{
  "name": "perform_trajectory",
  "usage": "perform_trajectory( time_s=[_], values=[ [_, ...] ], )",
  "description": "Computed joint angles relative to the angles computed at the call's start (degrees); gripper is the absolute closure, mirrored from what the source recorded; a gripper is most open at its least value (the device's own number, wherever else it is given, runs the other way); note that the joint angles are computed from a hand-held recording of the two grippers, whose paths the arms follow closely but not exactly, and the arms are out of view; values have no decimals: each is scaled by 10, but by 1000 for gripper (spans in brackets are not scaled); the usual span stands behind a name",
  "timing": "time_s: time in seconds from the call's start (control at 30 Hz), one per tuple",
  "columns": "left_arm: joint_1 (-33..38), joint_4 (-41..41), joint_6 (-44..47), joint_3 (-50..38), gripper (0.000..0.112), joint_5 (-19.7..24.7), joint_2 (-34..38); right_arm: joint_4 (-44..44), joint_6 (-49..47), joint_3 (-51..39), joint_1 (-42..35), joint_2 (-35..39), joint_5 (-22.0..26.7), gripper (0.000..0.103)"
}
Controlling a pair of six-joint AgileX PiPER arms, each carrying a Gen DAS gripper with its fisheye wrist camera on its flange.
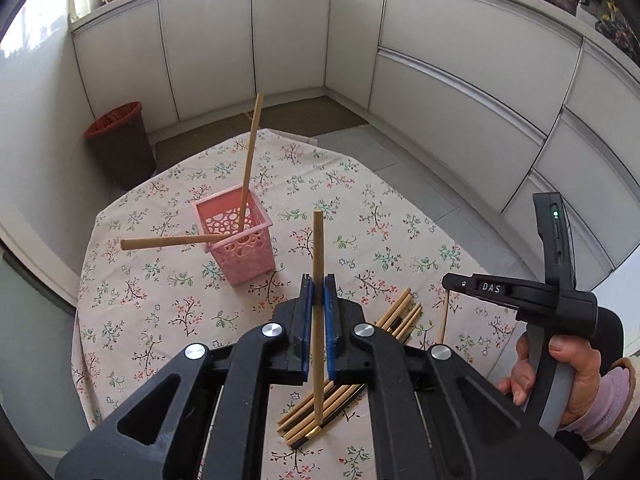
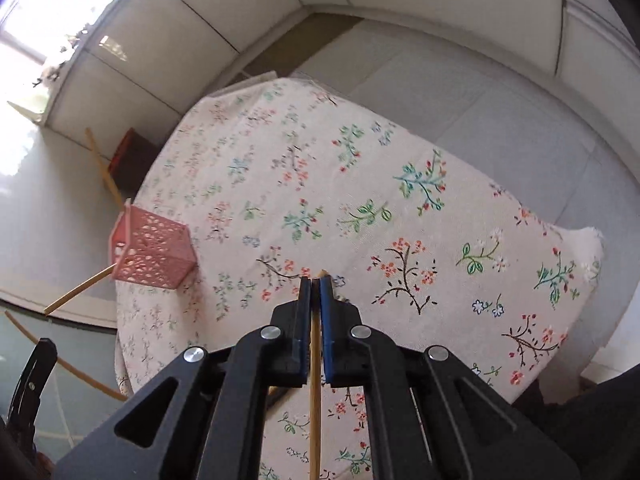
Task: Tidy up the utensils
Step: 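Carry the chopstick with the left tool above the pink holder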
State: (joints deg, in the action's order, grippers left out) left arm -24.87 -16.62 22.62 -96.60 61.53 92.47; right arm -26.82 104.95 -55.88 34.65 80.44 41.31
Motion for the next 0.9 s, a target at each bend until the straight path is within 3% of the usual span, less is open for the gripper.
perform_trajectory(
  time_s=[0.43, 0.7, 0.9],
  values=[
    [25, -51, -27, 26, 107, -23, -72, -172, -50, -150, 157, -47, 213, 98],
    [38, -44, -42, -32, 107, 12, -67, -177, -159, -274, 157, -23, 263, 98],
    [49, -23, -85, -163, 107, 57, -9, -151, -264, -394, 114, 12, 278, 98]
  ],
)
